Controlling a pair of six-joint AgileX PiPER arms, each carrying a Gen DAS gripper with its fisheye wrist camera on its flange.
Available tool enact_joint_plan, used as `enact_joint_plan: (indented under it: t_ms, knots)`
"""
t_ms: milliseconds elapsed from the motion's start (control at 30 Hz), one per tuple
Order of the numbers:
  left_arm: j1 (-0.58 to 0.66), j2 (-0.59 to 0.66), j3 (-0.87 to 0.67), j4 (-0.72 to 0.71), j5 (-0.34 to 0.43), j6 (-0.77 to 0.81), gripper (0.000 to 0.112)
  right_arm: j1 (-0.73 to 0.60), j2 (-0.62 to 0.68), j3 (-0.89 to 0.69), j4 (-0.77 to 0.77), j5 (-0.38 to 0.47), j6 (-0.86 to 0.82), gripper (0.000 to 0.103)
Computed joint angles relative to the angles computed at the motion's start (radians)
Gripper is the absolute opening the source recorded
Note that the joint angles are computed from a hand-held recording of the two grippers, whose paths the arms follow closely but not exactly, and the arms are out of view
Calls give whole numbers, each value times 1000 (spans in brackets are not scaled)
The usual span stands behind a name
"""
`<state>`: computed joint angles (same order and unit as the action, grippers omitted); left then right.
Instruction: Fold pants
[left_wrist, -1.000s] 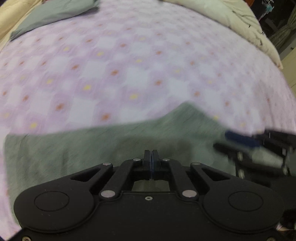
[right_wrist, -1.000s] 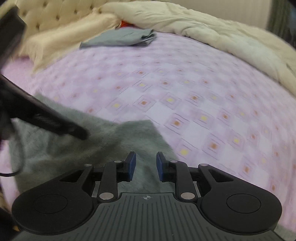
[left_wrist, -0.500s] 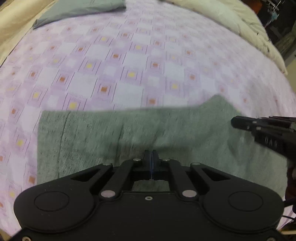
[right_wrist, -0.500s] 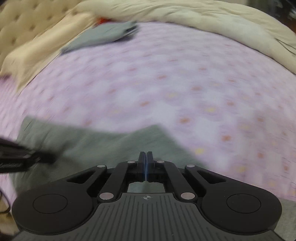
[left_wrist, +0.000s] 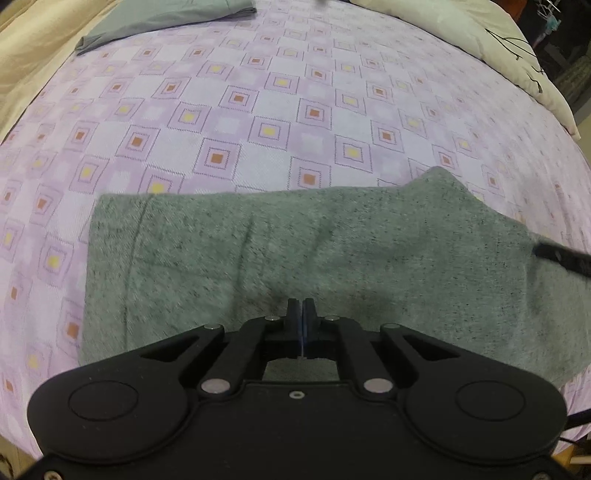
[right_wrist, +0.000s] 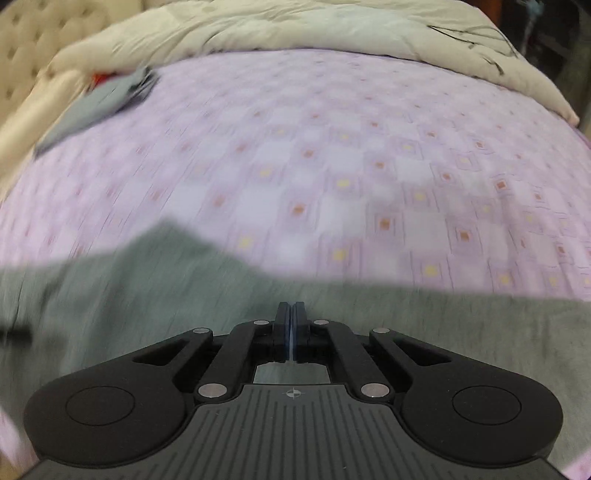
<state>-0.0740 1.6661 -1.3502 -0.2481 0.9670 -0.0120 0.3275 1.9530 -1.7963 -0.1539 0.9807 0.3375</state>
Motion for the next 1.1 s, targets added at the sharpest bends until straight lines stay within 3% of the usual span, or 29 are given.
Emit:
enact_joint_plan:
  t_ms: [100, 200, 333, 467, 500, 633, 733, 867, 1000, 1100]
  knots:
    - [-50, -26, 16, 52, -13, -102, 9, -53, 147, -179, 36, 114, -63, 0]
    - [-123, -54, 9, 127, -3, -243, 9, -80, 141, -156, 53, 59, -115, 0]
    - [-260, -71, -11, 189, -10, -435, 9, -159, -75, 144, 191, -131, -289, 1]
    - [-416, -18, -44, 204, -16, -579, 9, -326, -254, 380, 267, -129, -448, 6]
    - [-450, -1, -51, 210, -14, -611, 9, -378, -286, 428, 259, -121, -476, 13]
    - [-553, 72, -71, 278, 24, -737, 9, -677, -411, 581, 302, -144, -719, 19]
    - [-591, 70, -28, 342, -8, -828, 9, -906, -417, 569, 376, -117, -910, 27]
    - [-601, 96, -78, 370, 54, -863, 9, -1114, -367, 443, 470, 0, -1072, 31]
    - [-634, 163, -181, 425, 157, -879, 8, -1278, -304, 310, 569, 107, -1045, 54]
    - [-659, 214, -259, 462, 233, -876, 5, -1339, -223, 206, 590, 166, -957, 60]
